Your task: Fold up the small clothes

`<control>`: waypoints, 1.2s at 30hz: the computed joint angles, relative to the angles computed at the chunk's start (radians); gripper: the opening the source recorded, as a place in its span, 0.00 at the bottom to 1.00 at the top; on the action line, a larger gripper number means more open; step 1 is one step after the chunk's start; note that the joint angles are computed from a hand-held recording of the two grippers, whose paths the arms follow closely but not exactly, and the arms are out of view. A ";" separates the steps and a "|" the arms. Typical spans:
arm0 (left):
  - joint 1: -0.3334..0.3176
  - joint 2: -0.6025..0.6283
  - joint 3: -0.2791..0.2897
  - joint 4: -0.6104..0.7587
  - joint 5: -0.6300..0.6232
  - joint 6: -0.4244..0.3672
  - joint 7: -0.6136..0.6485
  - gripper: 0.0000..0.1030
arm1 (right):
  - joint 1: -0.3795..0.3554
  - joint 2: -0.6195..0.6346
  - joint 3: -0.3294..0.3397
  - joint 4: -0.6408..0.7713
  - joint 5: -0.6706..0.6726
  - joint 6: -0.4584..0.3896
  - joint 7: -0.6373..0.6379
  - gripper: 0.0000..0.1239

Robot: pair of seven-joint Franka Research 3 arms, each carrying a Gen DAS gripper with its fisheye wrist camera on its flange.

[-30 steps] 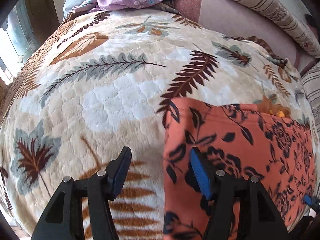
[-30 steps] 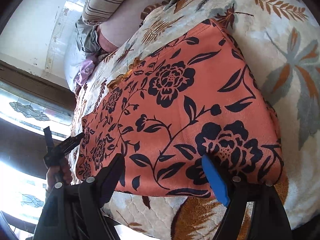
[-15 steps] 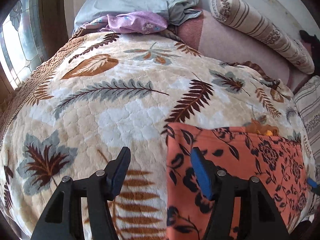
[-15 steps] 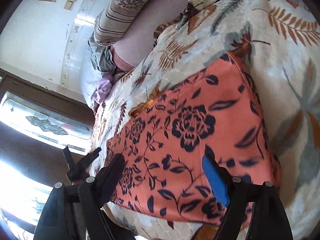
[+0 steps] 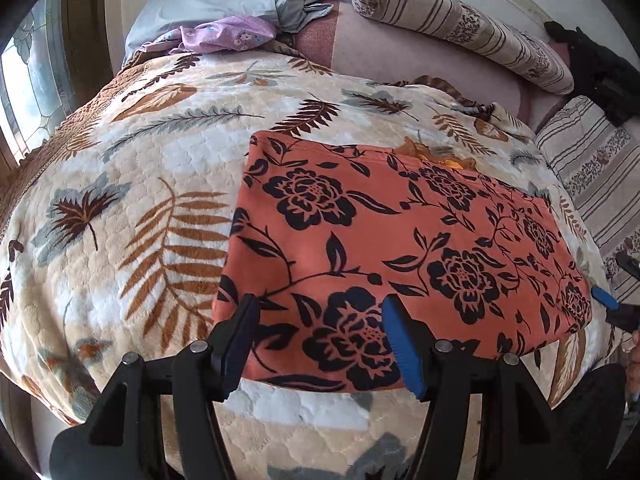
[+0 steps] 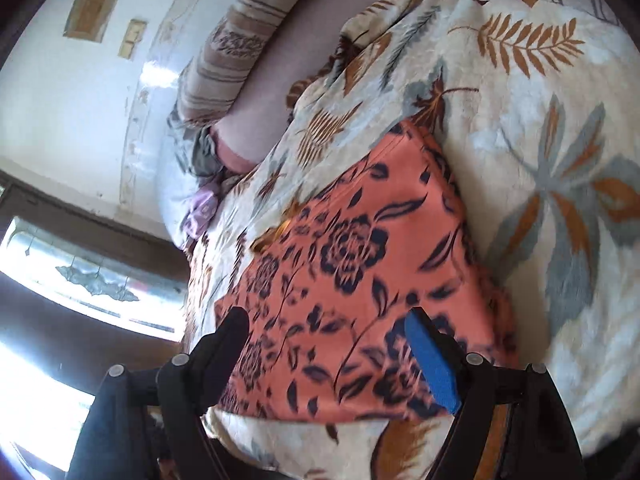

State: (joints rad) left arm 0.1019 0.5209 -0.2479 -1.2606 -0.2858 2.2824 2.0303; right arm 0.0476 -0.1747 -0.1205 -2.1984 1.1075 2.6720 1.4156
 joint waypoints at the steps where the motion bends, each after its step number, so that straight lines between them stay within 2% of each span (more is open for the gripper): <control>1: 0.000 -0.007 -0.003 -0.015 -0.008 0.008 -0.004 0.63 | 0.004 -0.010 0.006 -0.019 0.011 -0.008 -0.018 0.68; 2: -0.004 -0.010 -0.003 -0.026 -0.008 0.016 -0.010 0.65 | 0.003 -0.015 0.013 -0.038 -0.020 -0.003 0.007 0.68; 3: -0.009 -0.008 -0.002 -0.033 0.001 0.019 -0.006 0.71 | -0.009 -0.017 0.026 -0.064 -0.076 0.013 0.078 0.68; 4: -0.025 0.002 0.010 -0.029 0.033 0.013 -0.013 0.71 | -0.036 -0.016 0.048 -0.092 -0.118 0.025 0.168 0.68; 5: -0.053 0.013 0.036 -0.021 0.091 0.003 -0.049 0.71 | -0.030 -0.026 0.036 -0.120 -0.089 0.040 0.214 0.68; 6: -0.067 0.023 0.049 -0.013 0.130 -0.013 -0.066 0.71 | 0.011 -0.049 0.000 -0.145 0.003 0.079 0.190 0.68; 7: -0.065 0.016 0.045 -0.028 0.141 0.002 -0.060 0.71 | 0.018 -0.062 -0.001 -0.156 0.026 0.101 0.191 0.68; 8: -0.064 -0.002 0.044 -0.051 0.150 0.022 -0.065 0.71 | -0.011 -0.075 0.033 -0.161 -0.022 0.111 0.219 0.68; 10: -0.048 -0.039 0.028 -0.082 0.125 0.035 -0.071 0.71 | 0.003 -0.087 0.025 -0.160 -0.078 0.123 0.236 0.69; 13: -0.013 -0.085 -0.008 -0.131 0.036 0.080 -0.022 0.73 | 0.069 -0.093 -0.015 -0.128 0.012 0.120 0.096 0.69; 15: -0.026 -0.083 -0.002 -0.132 0.039 0.080 -0.023 0.75 | 0.075 -0.074 -0.017 -0.120 0.016 0.120 0.087 0.69; 16: -0.039 -0.069 0.007 -0.120 0.058 0.063 -0.031 0.77 | 0.067 -0.058 -0.012 -0.117 -0.005 0.117 0.122 0.69; 18: -0.098 -0.021 0.057 -0.078 0.184 -0.003 -0.093 0.77 | 0.010 -0.043 0.026 -0.138 -0.119 0.096 0.290 0.69; 19: -0.099 -0.024 0.055 -0.097 0.204 0.024 -0.078 0.79 | 0.011 -0.043 0.021 -0.145 -0.112 0.092 0.316 0.70; 20: -0.091 -0.056 0.046 -0.150 0.202 0.085 -0.064 0.78 | 0.025 -0.051 0.012 -0.152 -0.060 0.105 0.279 0.70; 22: -0.085 -0.081 0.036 -0.163 0.195 0.074 -0.068 0.78 | 0.037 -0.070 0.013 -0.150 -0.087 0.120 0.266 0.70; 25: -0.057 -0.111 -0.006 -0.173 0.094 0.083 -0.031 0.79 | 0.069 -0.066 0.008 -0.103 -0.086 0.126 0.197 0.70; 27: -0.052 -0.115 -0.031 -0.163 0.027 0.065 -0.008 0.79 | 0.105 -0.040 -0.010 -0.053 0.004 0.124 0.095 0.70; 29: -0.063 -0.111 -0.045 -0.158 -0.016 0.051 0.011 0.79 | 0.124 0.006 -0.023 0.006 0.133 0.083 -0.022 0.70; 31: -0.109 -0.090 -0.026 -0.152 0.033 0.039 -0.011 0.79 | 0.114 0.056 -0.019 0.043 0.251 0.050 -0.098 0.70; 32: -0.135 -0.071 -0.012 -0.139 0.077 0.014 -0.032 0.79 | 0.102 0.078 -0.012 0.050 0.268 0.037 -0.097 0.70; 33: -0.161 -0.065 0.001 -0.152 0.134 0.013 -0.054 0.79 | 0.086 0.101 -0.001 0.049 0.217 0.031 -0.026 0.70; 34: -0.185 -0.082 0.016 -0.199 0.186 0.067 -0.049 0.81 | 0.057 0.118 0.024 0.037 0.227 0.029 0.004 0.70; 35: -0.185 -0.116 0.013 -0.263 0.200 0.149 -0.022 0.81 | 0.062 0.111 0.016 0.024 0.307 0.033 -0.035 0.70; 36: -0.180 -0.136 0.007 -0.291 0.210 0.175 -0.010 0.81 | 0.072 0.095 0.009 0.012 0.336 0.048 -0.052 0.70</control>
